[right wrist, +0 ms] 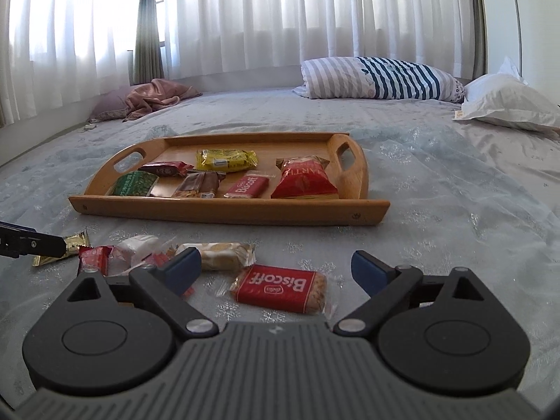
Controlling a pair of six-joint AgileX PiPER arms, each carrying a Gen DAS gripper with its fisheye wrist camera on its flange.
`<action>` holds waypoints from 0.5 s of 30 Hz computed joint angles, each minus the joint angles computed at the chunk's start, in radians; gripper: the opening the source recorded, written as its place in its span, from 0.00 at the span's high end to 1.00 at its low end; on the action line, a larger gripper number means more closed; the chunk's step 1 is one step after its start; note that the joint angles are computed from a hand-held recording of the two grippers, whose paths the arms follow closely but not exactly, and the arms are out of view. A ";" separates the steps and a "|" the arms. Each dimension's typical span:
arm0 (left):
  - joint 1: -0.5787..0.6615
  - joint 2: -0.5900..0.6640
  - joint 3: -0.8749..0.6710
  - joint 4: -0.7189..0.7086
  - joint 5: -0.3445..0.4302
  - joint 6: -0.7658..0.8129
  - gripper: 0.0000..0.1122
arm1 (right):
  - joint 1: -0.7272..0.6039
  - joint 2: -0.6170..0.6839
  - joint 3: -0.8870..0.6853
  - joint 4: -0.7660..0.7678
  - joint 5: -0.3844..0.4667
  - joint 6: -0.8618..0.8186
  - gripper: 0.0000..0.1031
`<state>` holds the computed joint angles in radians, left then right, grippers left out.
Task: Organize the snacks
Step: 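Move both tools back over the remaining snacks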
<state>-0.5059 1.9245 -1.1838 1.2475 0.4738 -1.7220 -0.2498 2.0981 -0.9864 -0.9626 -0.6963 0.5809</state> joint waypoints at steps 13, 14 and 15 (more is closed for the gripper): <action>-0.012 0.028 -0.015 -0.014 0.013 0.040 0.51 | 0.062 0.023 0.045 0.210 0.024 -0.237 0.04; -0.015 0.024 -0.008 -0.021 0.005 0.041 0.51 | 0.061 0.024 0.045 0.211 0.023 -0.235 0.04; -0.015 0.016 0.004 -0.029 -0.013 0.043 0.51 | 0.060 0.026 0.042 0.208 0.023 -0.225 0.04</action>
<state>-0.5213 1.9403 -1.1793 1.2186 0.4610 -1.6788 -0.1902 2.1245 -0.9442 -0.7546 -0.6733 0.3562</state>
